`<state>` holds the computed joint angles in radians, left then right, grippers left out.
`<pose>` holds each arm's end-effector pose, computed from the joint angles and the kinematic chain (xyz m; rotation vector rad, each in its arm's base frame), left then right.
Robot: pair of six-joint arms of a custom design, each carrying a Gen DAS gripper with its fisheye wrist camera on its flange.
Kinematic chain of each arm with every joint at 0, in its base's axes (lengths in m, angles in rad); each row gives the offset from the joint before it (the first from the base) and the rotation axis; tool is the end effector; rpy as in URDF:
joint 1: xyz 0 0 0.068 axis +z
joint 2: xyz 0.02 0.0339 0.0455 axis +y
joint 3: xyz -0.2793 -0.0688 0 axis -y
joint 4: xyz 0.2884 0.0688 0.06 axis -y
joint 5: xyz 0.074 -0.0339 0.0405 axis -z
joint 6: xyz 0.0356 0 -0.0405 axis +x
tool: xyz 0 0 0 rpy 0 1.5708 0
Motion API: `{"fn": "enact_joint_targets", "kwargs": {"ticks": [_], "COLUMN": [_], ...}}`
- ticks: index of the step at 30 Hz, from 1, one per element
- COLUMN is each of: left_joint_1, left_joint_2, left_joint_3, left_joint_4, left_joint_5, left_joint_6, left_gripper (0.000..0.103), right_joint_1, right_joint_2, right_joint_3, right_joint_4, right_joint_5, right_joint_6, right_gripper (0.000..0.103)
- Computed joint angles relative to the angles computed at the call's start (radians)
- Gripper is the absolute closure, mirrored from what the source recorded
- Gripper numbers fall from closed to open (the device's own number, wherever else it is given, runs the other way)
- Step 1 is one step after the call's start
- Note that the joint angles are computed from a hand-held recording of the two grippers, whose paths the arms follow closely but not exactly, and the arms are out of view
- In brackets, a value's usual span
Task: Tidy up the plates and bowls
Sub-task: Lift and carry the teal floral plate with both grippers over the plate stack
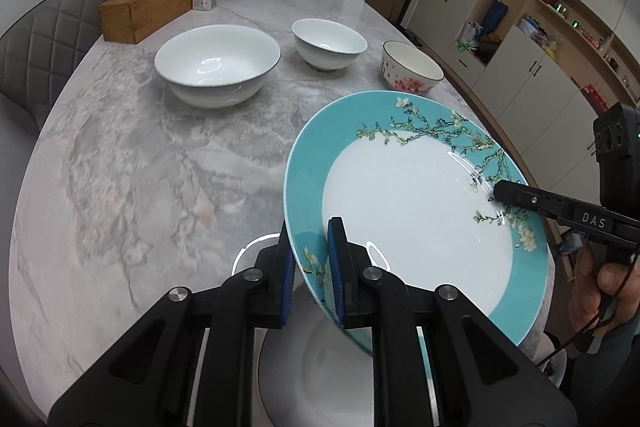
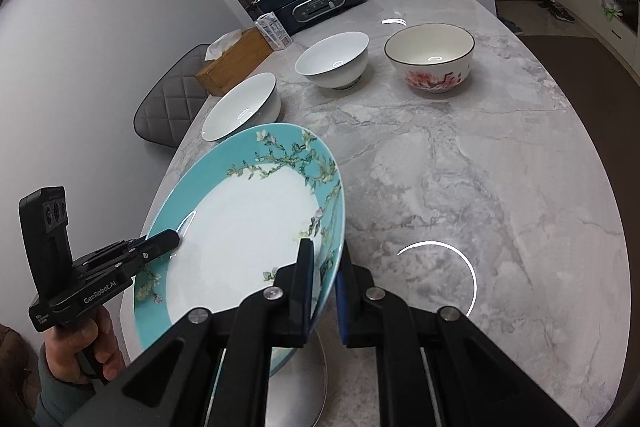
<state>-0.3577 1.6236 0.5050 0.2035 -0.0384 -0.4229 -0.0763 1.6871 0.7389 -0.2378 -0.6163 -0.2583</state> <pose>0.2642 -0.0973 0.0724 -0.0981 2.5050 -0.2799 0.3087 -0.0030 0.0961 -0.3929 2.5491 0.7244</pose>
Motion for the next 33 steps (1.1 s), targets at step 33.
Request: {"fn": "enact_joint_targets", "kwargs": {"ticks": [33], "left_joint_1": [-0.244], "left_joint_2": [-0.017], "left_joint_3": [-0.383], "left_joint_4": [0.305], "left_joint_5": [-0.143], "left_joint_6": [-0.255], "left_gripper": [0.089], "right_joint_1": [-0.002], "right_joint_2": [-0.154], "right_joint_3": [-0.359], "right_joint_4": [0.125], "right_joint_5": [0.005], "right_joint_6": [-0.067], "right_gripper": [0.091]}}
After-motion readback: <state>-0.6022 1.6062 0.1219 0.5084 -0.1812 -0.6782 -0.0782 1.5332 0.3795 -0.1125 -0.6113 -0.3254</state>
